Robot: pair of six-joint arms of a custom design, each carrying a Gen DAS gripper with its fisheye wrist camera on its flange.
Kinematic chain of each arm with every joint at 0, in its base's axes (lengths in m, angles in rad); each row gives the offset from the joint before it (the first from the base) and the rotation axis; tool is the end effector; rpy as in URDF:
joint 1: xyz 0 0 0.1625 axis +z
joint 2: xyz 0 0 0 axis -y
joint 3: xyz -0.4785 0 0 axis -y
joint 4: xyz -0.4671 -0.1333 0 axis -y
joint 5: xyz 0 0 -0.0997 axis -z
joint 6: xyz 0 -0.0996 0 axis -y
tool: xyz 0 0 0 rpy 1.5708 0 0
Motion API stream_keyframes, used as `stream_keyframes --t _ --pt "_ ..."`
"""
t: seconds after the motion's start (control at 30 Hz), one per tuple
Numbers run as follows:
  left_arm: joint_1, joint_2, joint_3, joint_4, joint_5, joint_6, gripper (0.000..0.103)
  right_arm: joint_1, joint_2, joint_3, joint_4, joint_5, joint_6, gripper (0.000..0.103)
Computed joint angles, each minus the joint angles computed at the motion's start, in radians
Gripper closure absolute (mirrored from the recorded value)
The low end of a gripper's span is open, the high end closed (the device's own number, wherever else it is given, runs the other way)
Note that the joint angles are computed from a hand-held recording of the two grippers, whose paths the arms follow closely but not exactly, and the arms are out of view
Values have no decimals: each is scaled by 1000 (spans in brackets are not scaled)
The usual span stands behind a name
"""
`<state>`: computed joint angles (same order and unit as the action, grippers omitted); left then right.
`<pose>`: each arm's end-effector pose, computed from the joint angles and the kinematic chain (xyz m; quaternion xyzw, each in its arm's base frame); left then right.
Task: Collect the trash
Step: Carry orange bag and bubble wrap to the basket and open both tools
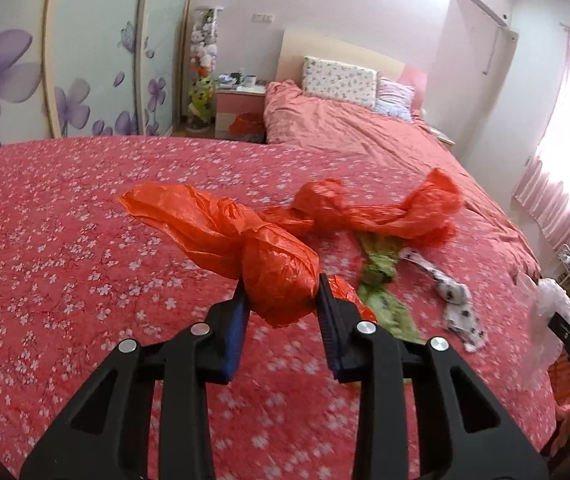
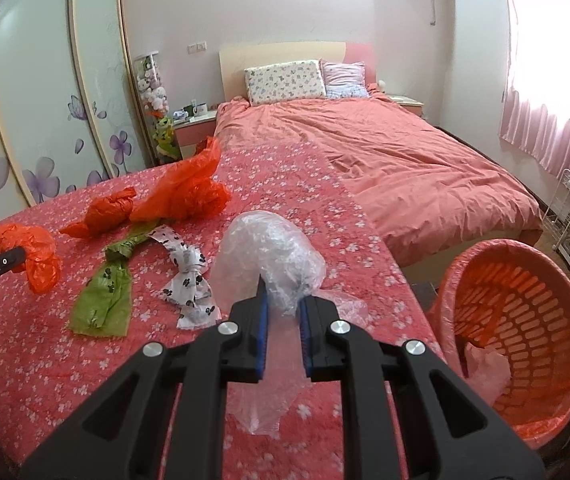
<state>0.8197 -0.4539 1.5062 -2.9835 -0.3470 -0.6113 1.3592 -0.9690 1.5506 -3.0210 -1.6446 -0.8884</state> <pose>-0.3574 -0.7154 -0.0299 -0.0465 0.8105 -0.4698 0.3466 -0.0452 -0.8100 0.3123 0.2863 -0.8603 0.3410 0.2483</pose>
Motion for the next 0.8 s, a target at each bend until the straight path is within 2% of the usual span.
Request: stream_keyframes --t 0.4,0.8 --pt "-51 119 -149 -95 -86 235 70 -45 -83 37 -26 42 28 89" --pt "-63 274 -388 -45 -247 389 70 -103 -110 -2 -40 45 85 89"
